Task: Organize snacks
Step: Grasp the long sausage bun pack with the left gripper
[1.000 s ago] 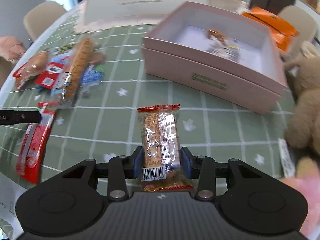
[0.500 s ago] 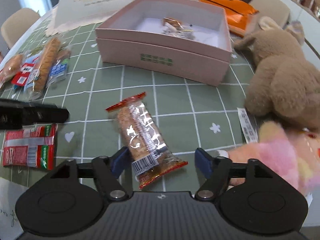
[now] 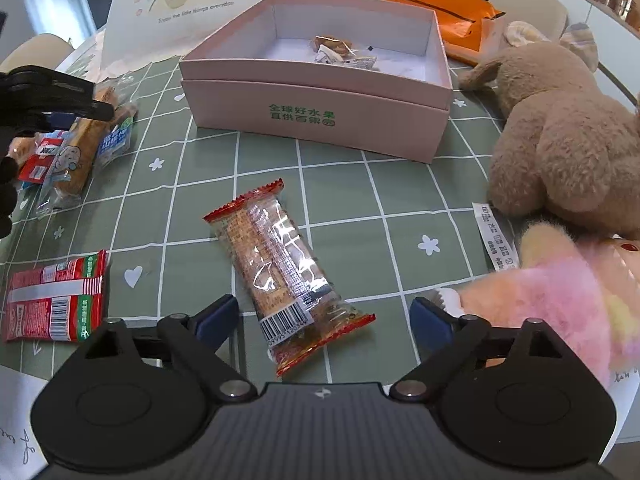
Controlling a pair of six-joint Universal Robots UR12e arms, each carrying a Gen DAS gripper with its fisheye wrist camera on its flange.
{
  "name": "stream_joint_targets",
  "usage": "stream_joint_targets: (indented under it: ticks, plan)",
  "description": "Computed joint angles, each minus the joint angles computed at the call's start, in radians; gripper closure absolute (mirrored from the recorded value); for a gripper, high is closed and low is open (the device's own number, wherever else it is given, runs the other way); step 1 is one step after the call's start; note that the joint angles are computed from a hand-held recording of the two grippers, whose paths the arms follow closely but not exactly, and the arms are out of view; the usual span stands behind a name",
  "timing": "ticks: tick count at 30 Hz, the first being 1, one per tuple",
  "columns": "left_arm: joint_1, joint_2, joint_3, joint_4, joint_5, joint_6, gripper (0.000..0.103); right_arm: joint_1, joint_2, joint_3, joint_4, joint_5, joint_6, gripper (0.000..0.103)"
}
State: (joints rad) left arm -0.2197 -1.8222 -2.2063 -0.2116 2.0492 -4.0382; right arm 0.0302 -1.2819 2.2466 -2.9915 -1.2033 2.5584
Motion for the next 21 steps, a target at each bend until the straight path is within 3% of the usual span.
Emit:
stream_joint_targets:
  ticks: [6,8,10,14,18,21]
  plan:
    - [-0.005,-0.009,-0.013,0.122,-0.185,0.118,0.064,0.006,0.006,-0.006,0.003,-0.005,-0.007,0.003]
    - [-0.005,-0.013,-0.023,0.171,-0.273,0.155,0.065,0.012,-0.001,-0.001,0.000,-0.008,-0.031,0.004]
    - [-0.013,-0.014,-0.026,0.186,-0.317,0.175,0.064,0.014,-0.014,0.012,-0.010,0.015,-0.075,0.004]
    - [-0.021,-0.010,-0.032,0.191,-0.346,0.163,0.064,0.030,-0.033,0.027,-0.018,0.035,-0.149,0.004]
    - [-0.028,-0.002,-0.034,0.169,-0.346,0.176,0.065,0.044,-0.021,0.023,-0.051,0.014,-0.113,0.004]
    - [-0.034,0.010,-0.041,0.149,-0.326,0.189,0.067,0.045,-0.023,0.011,-0.018,0.020,-0.102,0.004]
